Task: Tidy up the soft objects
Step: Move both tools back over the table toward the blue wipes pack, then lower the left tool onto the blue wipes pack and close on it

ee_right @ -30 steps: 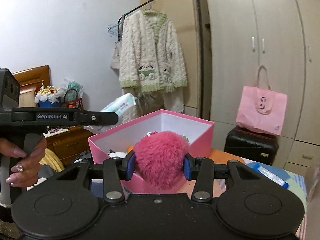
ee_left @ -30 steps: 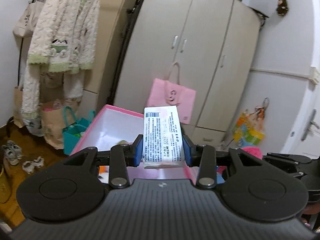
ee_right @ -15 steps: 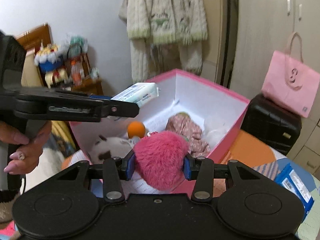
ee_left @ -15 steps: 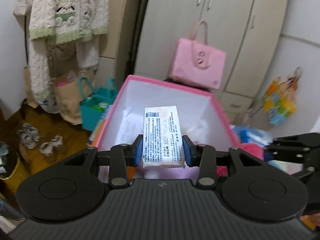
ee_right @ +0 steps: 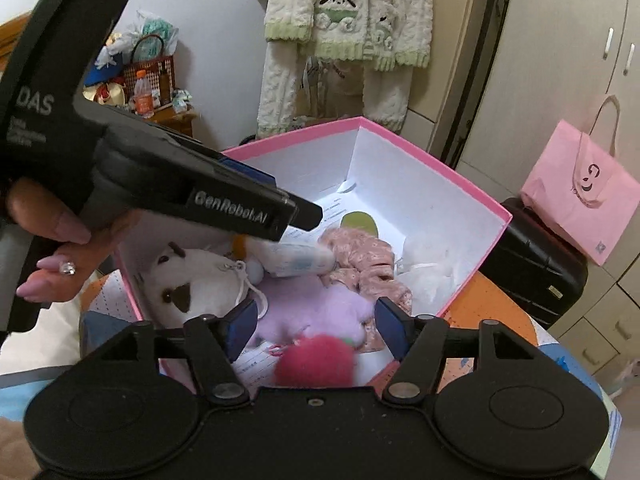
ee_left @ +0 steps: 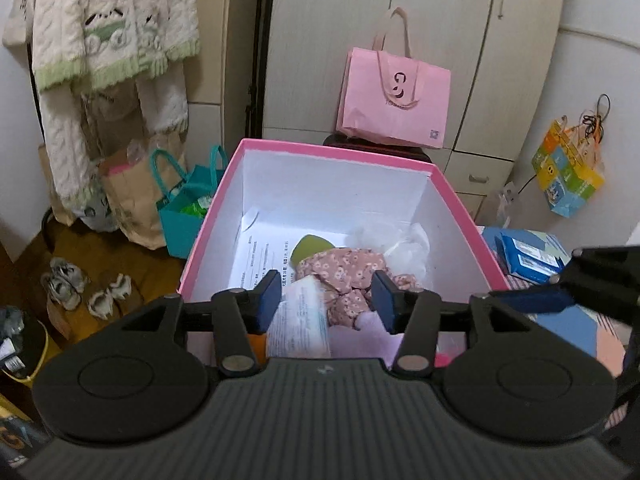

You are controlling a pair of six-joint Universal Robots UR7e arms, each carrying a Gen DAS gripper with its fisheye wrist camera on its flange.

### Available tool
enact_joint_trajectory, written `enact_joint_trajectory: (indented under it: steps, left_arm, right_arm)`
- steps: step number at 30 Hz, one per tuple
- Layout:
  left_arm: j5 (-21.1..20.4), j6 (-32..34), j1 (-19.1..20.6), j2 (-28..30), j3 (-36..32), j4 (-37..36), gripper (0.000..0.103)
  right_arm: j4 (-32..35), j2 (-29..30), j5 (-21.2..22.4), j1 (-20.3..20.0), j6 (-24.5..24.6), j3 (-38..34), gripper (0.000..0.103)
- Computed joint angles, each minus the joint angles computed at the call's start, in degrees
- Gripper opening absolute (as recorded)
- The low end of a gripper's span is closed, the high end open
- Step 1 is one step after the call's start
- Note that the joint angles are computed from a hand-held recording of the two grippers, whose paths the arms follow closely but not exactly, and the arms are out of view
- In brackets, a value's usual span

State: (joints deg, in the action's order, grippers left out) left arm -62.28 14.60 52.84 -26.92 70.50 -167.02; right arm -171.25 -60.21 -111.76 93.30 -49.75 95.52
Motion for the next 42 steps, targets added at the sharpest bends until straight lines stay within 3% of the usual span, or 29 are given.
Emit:
enact_joint_trajectory:
  steps: [10,15,23,32,37,42]
  left_arm:
    - [0.66,2.33,-3.03,-6.10,7.93,-0.79,0.070]
    - [-2.31,4.80,-5.25,-9.86,12.72,-0.20,0.074]
    - [-9.88,4.69,-7.95,-12.66,15.16,8.24,0.079]
    - [-12.25,4.28,-10.67,-9.18,12.90,10.91,0.087]
    - [-14.56,2.96,-11.38,-5.19,8.25,13.64,0.087]
    - [-15.32,2.75,-11.46,0.43,2.86,12.42,0.087]
  right_arm:
    - [-4.60,-9.16,5.82,-1.41,1.98,8.32,0.071]
    - [-6.27,-14.18,7.52,-2.05,2.54,12.79,0.072]
    - [-10.02,-21.52,8.06,-3.47,1.48,19.84,0.074]
    - [-14.92,-27.47,10.17,-7.66,0.41,25.32,0.076]
    - [-15.64,-29.41,11.53,-10.86,1.23,25.60,0.076]
    - [-17.63,-28.86,13.08,-14.10,-1.95,24.73,0.079]
